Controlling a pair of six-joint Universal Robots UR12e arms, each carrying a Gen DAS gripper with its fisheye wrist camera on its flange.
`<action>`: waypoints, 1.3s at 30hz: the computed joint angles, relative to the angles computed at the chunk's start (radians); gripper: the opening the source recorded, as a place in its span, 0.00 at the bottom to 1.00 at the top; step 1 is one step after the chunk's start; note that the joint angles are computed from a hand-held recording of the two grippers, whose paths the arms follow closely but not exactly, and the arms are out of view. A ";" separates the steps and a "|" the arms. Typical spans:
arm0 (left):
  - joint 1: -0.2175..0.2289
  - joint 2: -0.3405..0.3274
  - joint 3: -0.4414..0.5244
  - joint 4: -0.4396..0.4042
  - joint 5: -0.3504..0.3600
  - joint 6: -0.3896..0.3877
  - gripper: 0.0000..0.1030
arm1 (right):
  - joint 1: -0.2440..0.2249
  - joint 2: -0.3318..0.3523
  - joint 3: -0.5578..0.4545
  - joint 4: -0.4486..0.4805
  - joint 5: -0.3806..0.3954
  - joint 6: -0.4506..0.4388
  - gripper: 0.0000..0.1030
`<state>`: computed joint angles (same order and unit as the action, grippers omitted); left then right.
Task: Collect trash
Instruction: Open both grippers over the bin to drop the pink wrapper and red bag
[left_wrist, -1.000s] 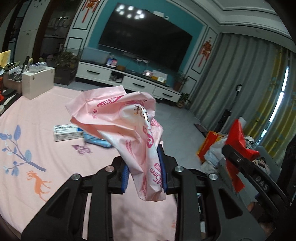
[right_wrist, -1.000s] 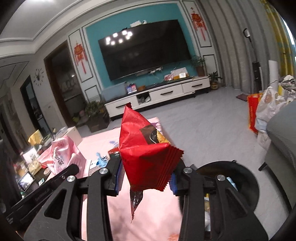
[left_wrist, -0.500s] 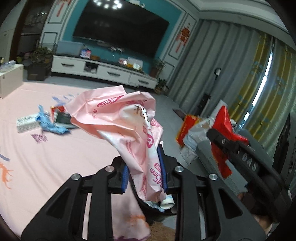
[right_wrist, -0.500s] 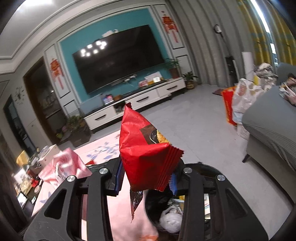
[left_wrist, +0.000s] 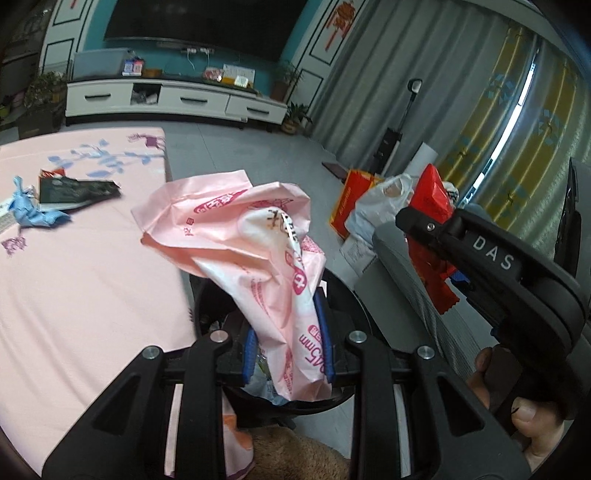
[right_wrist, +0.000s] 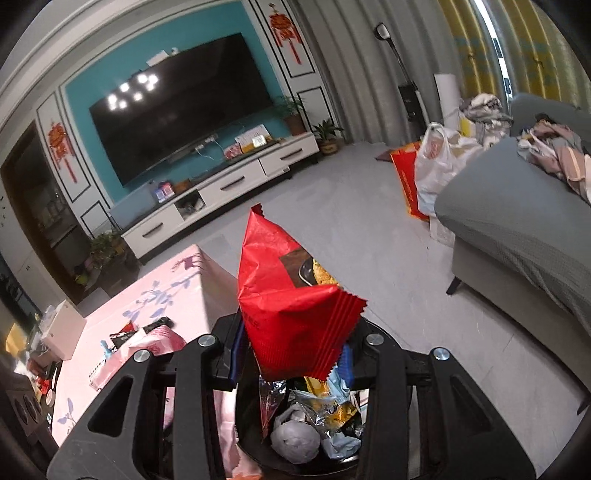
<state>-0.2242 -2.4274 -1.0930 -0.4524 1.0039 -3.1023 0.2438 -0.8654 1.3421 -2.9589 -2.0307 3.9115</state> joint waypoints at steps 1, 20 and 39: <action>-0.004 -0.007 0.013 -0.020 0.000 0.005 0.27 | -0.003 0.000 0.001 0.010 0.005 0.007 0.39; -0.042 -0.079 0.134 -0.253 0.013 0.093 0.27 | -0.042 0.015 -0.018 0.173 0.078 0.095 0.39; -0.050 -0.120 0.212 -0.420 -0.017 0.131 0.27 | -0.054 0.021 -0.035 0.247 0.131 0.089 0.40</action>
<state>-0.2746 -2.5474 -0.8807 -0.8726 0.9865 -2.9715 0.1894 -0.8443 1.3068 -2.7123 -1.9001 4.0004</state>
